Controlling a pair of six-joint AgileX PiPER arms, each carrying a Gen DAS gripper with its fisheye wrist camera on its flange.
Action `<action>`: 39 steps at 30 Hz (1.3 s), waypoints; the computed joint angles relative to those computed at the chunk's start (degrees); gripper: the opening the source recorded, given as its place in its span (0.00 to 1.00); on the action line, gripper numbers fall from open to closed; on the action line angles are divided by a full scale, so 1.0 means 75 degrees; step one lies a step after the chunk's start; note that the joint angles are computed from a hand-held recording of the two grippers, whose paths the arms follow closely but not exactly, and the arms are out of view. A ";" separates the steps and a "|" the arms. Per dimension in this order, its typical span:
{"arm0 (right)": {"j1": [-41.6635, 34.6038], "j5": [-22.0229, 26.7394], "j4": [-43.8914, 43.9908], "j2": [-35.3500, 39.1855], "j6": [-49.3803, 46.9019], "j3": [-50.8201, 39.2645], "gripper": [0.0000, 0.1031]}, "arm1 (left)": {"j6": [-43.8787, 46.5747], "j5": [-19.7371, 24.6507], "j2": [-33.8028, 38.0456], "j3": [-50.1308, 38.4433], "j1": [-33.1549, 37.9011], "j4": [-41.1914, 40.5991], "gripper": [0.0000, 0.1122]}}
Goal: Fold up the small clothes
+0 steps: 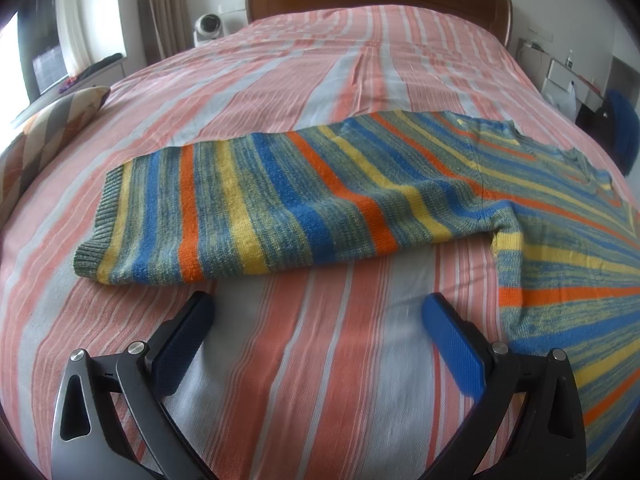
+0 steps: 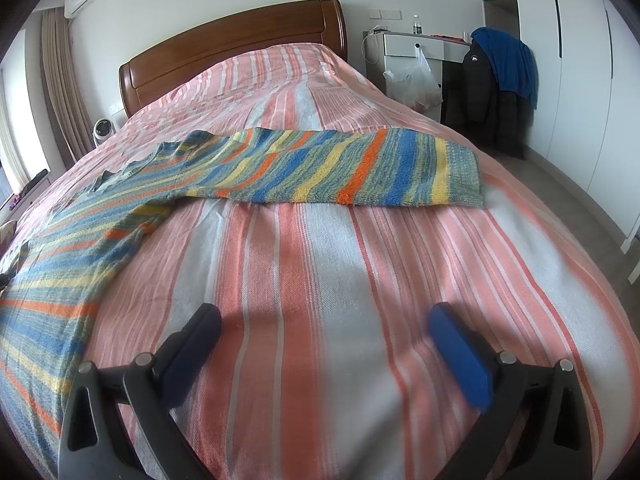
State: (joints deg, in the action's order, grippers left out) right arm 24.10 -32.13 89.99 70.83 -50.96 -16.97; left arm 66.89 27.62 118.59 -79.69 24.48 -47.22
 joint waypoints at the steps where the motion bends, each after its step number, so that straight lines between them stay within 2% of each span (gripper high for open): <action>1: 0.0065 -0.0044 0.0042 -0.0005 0.0009 0.0012 0.99 | 0.0004 -0.0002 -0.0002 0.0006 0.0000 -0.0005 0.91; 39: 0.0073 -0.0066 -0.0024 0.0021 0.0075 0.0024 0.99 | -0.0003 0.0000 0.0008 -0.0010 -0.0003 -0.0003 0.91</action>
State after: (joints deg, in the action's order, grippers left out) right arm 24.64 -32.62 89.81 70.99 -50.40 -16.79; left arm 66.87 27.62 118.65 -79.77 24.46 -47.24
